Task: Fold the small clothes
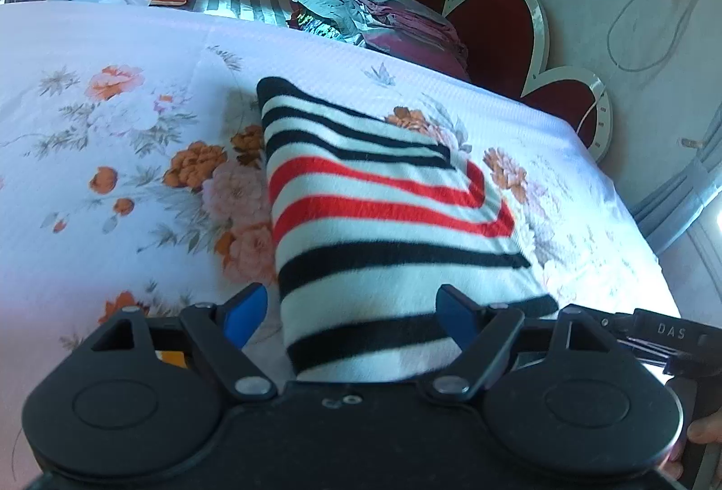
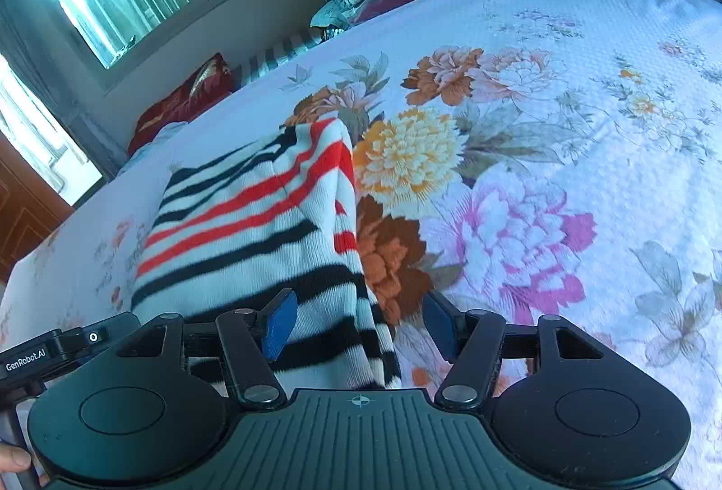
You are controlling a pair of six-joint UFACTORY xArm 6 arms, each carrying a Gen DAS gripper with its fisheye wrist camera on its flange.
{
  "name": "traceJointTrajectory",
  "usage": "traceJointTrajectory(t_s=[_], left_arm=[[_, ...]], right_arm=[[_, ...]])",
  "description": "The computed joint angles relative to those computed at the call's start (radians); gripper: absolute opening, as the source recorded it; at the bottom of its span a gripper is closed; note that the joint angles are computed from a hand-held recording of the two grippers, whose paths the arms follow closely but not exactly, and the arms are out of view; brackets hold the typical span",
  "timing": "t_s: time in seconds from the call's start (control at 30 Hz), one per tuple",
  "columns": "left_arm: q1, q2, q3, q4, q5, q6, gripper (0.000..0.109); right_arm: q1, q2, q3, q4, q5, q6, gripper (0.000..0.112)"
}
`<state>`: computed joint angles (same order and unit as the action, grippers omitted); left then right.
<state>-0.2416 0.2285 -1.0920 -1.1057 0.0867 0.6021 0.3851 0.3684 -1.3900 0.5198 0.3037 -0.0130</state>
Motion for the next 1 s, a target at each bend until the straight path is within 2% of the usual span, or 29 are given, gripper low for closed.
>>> traceJointTrajectory(t_s=[0.07,0.2,0.3,0.37,0.5,0.7,0.73,0.77,0.8,0.83,0.97,1.0], left_arm=[[0.000,0.017,-0.021,0.025,0.000,-0.021,0.082],[0.007,0.062,-0.065,0.135,0.005,-0.138,0.083],[0.017,0.094,-0.089,0.257,0.014,-0.272,0.085],[0.022,0.117,-0.109,0.285,0.019,-0.303,0.087],[0.036,0.155,-0.158,0.230,0.057,-0.287,0.091],[0.074,0.212,-0.238,-0.059,0.185,-0.111,0.091],[0.074,0.217,-0.243,-0.079,0.187,-0.095,0.090],[0.071,0.218,-0.244,-0.083,0.183,-0.091,0.089],[0.068,0.220,-0.246,-0.082,0.179,-0.091,0.089],[0.065,0.221,-0.246,-0.069,0.173,-0.100,0.089],[0.049,0.215,-0.238,-0.041,0.137,-0.127,0.081],[0.046,0.212,-0.235,-0.034,0.126,-0.130,0.079]], right_arm=[[-0.004,0.018,-0.032,0.001,0.014,-0.009,0.062],[-0.022,0.088,-0.132,0.078,0.062,-0.106,0.075],[-0.045,0.170,-0.244,0.152,0.135,-0.169,0.076],[-0.060,0.227,-0.320,0.203,0.181,-0.209,0.076],[-0.096,0.364,-0.508,0.282,0.324,-0.246,0.076],[-0.129,0.494,-0.683,0.421,0.470,-0.380,0.075],[-0.131,0.501,-0.694,0.430,0.483,-0.393,0.074],[-0.132,0.507,-0.706,0.434,0.497,-0.399,0.067],[-0.138,0.525,-0.735,0.445,0.541,-0.400,0.044],[-0.141,0.538,-0.751,0.456,0.568,-0.381,0.043],[-0.130,0.527,-0.727,0.458,0.538,-0.377,0.041],[-0.126,0.512,-0.706,0.461,0.525,-0.381,0.037]])
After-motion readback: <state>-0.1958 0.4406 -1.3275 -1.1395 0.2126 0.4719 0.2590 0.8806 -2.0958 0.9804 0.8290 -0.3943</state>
